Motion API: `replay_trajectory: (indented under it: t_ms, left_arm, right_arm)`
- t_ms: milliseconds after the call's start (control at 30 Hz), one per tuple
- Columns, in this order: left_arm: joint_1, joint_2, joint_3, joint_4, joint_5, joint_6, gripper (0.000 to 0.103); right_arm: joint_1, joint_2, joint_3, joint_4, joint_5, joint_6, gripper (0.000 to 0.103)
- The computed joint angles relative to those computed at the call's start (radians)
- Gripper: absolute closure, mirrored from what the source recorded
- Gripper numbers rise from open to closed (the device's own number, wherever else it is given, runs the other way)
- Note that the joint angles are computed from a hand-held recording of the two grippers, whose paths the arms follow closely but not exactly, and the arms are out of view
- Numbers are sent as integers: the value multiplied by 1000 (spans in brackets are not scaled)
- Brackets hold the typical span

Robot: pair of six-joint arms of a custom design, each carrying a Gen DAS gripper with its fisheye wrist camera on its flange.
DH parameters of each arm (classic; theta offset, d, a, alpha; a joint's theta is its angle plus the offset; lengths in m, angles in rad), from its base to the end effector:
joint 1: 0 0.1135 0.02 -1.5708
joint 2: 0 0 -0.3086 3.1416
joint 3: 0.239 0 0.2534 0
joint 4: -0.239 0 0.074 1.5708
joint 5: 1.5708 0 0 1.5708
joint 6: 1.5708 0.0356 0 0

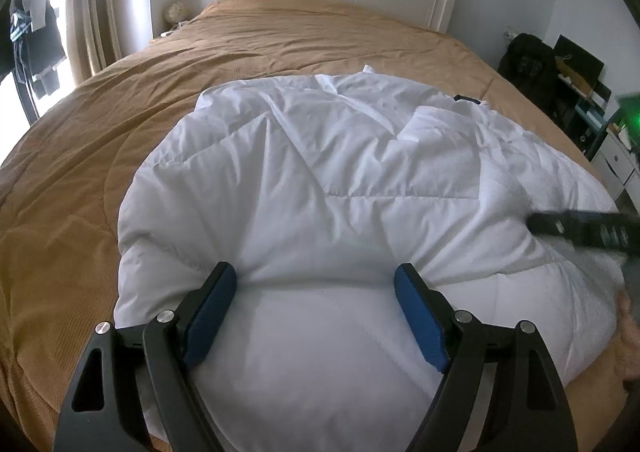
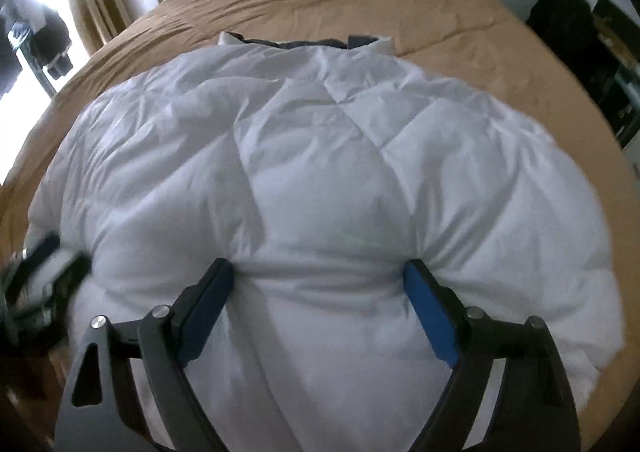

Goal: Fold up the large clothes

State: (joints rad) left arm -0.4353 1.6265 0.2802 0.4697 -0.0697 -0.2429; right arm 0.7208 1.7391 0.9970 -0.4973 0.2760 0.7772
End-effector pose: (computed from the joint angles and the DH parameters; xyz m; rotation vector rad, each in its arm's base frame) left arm 0.2010 -0.0907 0.1108 0.2051 2.4478 -0.2148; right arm 0.2535 0.2098 0.1932 0.1395 2.7105 0.0330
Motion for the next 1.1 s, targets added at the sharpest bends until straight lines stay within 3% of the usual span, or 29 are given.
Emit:
replay_trajectory:
  t_ms: [333,567,667,733,833,967,1100]
  left_arm:
    - [1,5,8,-5,8,6,20]
    - [5,6,15,-19,10,4,20]
    - [4,4,24,-37,11,0,19]
    - [3,3,26,-42,7,-3,19]
    - [-6,4,23,-36,-5,-9,18]
    - [-3,4,26,-41,-2,-11,17]
    - [-7,0,33,-55,-6,-16,17]
  right_arm:
    - [-217,277,320,-120,-157,-99,12]
    - [-292,440,553,-214,-148,-136,5]
    - [-319,479,626,-231,-147,-118,5]
    - [-325,479,652,-238,-129,-120,16]
    - [-325,416,633,-232,-136,-117,30]
    - [-303,197,423,-101,-222,-87,30]
    - [-225,5,240,-51,-210,-53,30]
